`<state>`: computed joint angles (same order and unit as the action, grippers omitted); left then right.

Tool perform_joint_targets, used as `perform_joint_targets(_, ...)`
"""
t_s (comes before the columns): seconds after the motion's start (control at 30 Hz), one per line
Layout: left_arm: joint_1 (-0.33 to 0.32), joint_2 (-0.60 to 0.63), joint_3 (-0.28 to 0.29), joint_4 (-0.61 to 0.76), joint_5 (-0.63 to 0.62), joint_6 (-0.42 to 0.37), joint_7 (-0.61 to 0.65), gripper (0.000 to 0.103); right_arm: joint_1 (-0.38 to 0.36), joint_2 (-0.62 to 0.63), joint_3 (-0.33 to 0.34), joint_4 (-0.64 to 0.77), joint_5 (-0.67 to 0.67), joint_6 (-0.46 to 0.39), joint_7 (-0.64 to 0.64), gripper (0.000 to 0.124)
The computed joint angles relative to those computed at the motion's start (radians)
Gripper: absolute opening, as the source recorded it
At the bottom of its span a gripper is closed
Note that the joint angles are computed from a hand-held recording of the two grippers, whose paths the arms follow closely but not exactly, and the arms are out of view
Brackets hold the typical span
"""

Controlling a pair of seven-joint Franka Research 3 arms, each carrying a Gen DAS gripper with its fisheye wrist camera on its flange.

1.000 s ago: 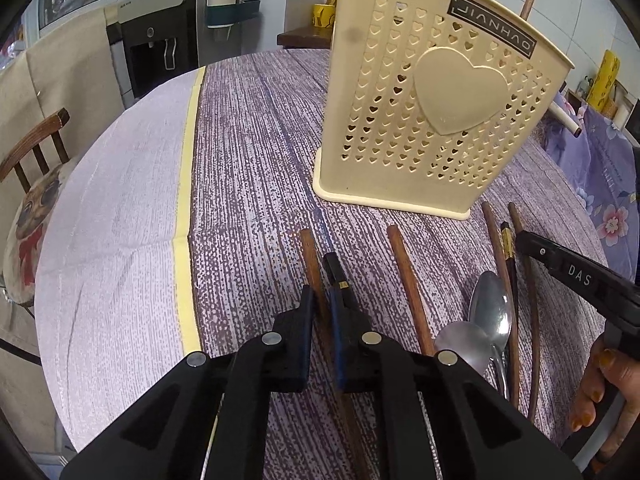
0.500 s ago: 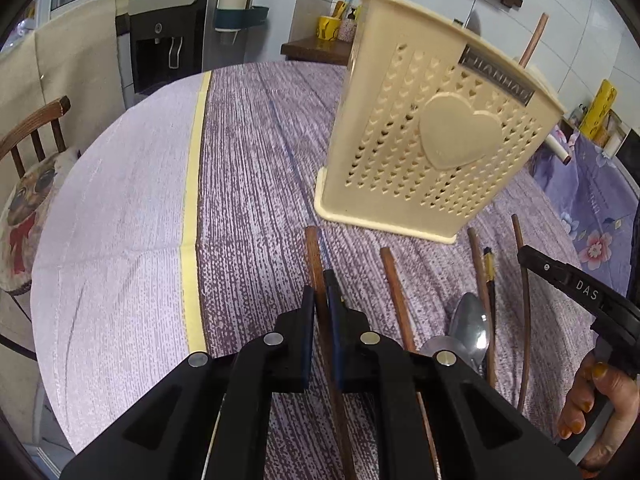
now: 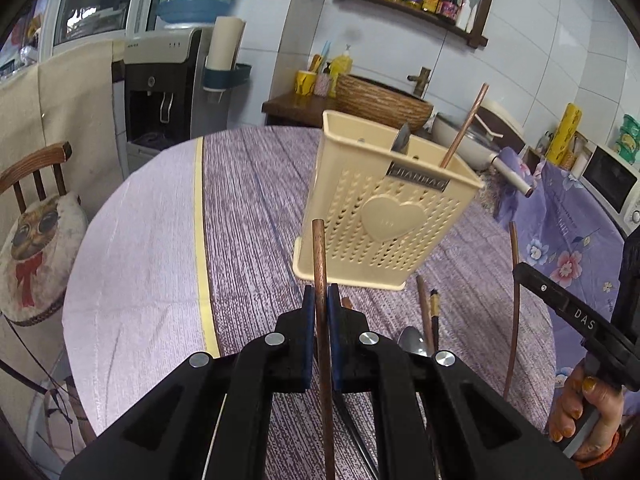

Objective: Organize utensils
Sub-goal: 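Lift the chopstick with the left tool while the right tool carries its chopstick to the holder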

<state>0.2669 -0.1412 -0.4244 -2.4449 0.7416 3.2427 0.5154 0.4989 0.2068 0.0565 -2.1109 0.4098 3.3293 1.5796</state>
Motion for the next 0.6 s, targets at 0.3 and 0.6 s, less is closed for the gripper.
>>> perform_joint_targets(0.3, 0.244, -0.125, -0.223, -0.059, -0.067, 0.104, 0.03, 0.007, -0.53, -0.08, 0.457, -0.123, -0.487, 0.131, 0.367, 0.008)
perform_joint_targets(0.6, 0.234, -0.176, -0.212, -0.101, -0.185, 0.151, 0.125, 0.007, -0.571, -0.126, 0.433, -0.134, -0.76, 0.185, 0.606, 0.008)
